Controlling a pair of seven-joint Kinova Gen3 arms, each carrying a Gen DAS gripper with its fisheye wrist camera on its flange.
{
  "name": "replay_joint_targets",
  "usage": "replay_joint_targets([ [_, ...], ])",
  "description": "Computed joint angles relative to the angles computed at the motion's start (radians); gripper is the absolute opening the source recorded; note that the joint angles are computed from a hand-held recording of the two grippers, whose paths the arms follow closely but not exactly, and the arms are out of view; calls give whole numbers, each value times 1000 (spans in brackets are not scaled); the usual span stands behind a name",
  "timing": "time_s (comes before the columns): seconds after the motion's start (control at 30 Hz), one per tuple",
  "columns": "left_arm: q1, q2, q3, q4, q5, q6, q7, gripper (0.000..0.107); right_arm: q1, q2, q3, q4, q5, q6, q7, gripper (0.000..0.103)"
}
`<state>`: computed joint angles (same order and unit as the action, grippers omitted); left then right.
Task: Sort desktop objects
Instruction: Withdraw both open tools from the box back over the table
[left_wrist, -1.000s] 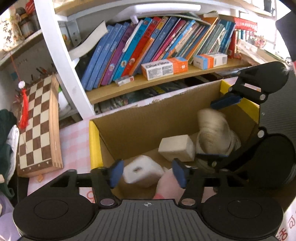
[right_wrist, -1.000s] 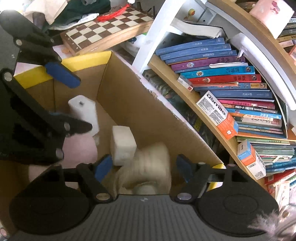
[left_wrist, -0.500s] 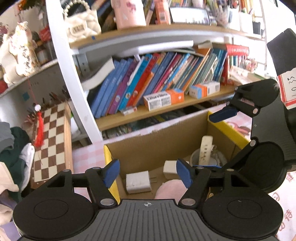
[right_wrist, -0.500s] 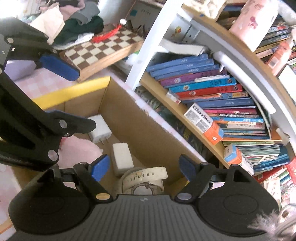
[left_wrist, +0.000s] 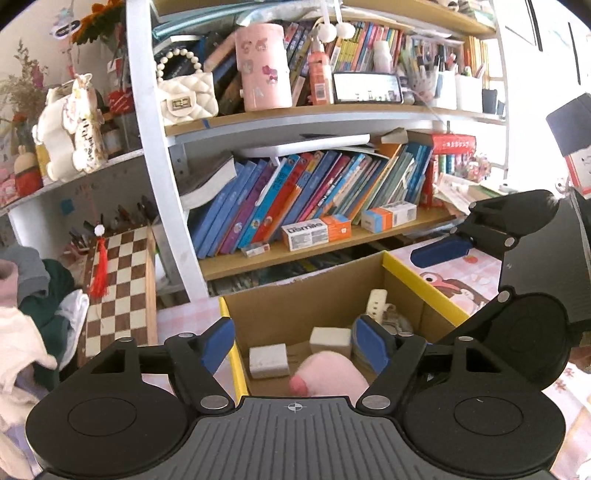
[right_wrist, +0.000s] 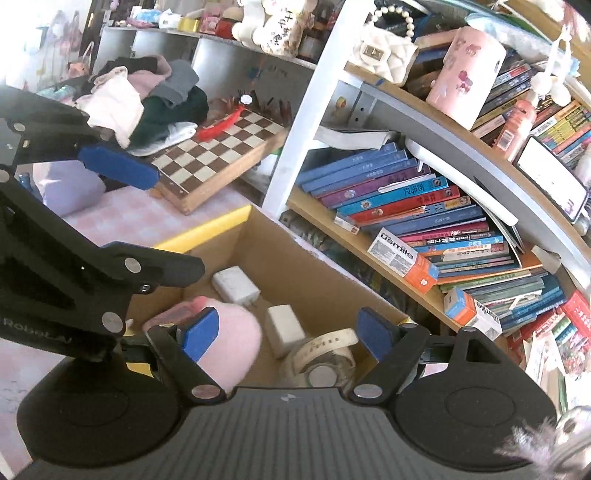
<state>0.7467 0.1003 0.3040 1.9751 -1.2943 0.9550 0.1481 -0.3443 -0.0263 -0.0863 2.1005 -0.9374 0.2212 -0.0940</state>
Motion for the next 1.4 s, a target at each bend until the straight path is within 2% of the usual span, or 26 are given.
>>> replay_joint_targets([
  [0.3, 35, -50, 52, 59, 35, 49, 40, 75, -37, -101, -20, 93, 172, -29, -243, 81],
  [0.57, 49, -77, 88, 97, 65, 69, 61, 75, 2, -151, -99, 149, 361, -37, -508, 81],
  [0.8, 54, -88, 108, 124, 93, 71, 78, 75, 16, -173, -135, 179, 482, -37, -678, 81],
  [1.03, 66, -87, 119, 153, 123, 79, 118, 75, -31, -174, -93, 219, 552, -37, -788, 81],
  [1.27, 79, -74, 119, 182, 170, 74, 161, 75, -115, -150, -6, 253, 588, -27, -884, 81],
  [1.4, 91, -56, 114, 197, 191, 58, 192, 75, -188, -138, 70, 272, 563, -24, -904, 81],
])
